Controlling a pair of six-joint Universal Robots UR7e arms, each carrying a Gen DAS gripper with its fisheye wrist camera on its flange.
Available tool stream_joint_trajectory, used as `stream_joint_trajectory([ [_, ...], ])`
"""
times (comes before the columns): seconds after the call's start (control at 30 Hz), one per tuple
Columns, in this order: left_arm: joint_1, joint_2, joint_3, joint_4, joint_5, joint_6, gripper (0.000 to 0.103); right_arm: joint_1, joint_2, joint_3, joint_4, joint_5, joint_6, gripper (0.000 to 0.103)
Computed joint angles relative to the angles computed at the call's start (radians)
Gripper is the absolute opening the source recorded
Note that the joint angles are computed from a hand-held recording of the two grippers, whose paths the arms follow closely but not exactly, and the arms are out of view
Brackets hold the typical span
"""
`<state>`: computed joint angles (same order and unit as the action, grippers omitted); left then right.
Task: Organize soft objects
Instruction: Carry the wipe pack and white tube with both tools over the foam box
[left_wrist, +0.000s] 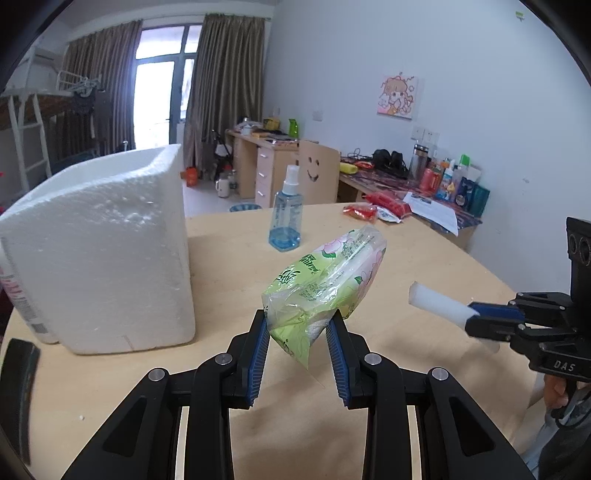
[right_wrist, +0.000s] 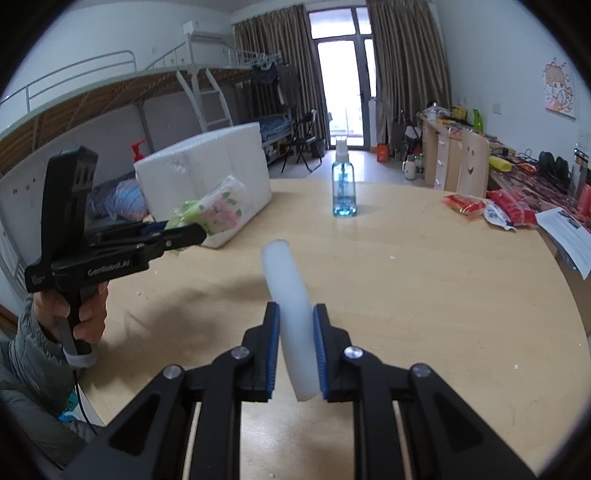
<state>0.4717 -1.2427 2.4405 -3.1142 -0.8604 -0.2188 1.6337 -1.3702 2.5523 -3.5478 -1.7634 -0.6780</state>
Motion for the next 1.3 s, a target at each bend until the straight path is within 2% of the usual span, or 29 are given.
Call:
stream_joint_trajectory([
  [0.1,-0.029,-0.034,0.020,0.019,0.032,-0.062,0.033,0.003,-0.001,0.023,-0.062,0.012,0.017,0.021],
  [0.27,-0.123,-0.079,0.067,0.058,0.205,-0.183,0.033,0.014,0.012,0.047,-0.163,0.021,0.072,0.021],
  [0.4,-0.190,-0.117,0.094,0.186,0.349,-0.329,0.033,0.042,0.062,0.066,-0.316,-0.020,0.098,0.021],
  [0.53,-0.242,-0.177,0.117,0.374,0.435,-0.489,0.033,0.037,0.070,0.086,-0.387,0.013,0.123,0.021],
  [0.67,-0.277,-0.234,0.128,0.515,0.464,-0.582,0.033,0.053,0.105,0.092,-0.448,0.007,0.108,0.021],
  [0.83,-0.321,-0.320,0.130,0.773,0.504,-0.732,0.033,0.053,0.127,0.101,-0.470,0.038,0.089,0.021],
  [0.97,-0.339,-0.365,0.138,0.857,0.506,-0.784,0.033,0.058,0.144,0.094,-0.466,0.052,0.086,0.021],
  [1.3,-0.396,-0.471,0.113,1.188,0.513,-1.028,0.033,0.097,0.146,0.089,-0.429,0.062,0.059,0.021],
])
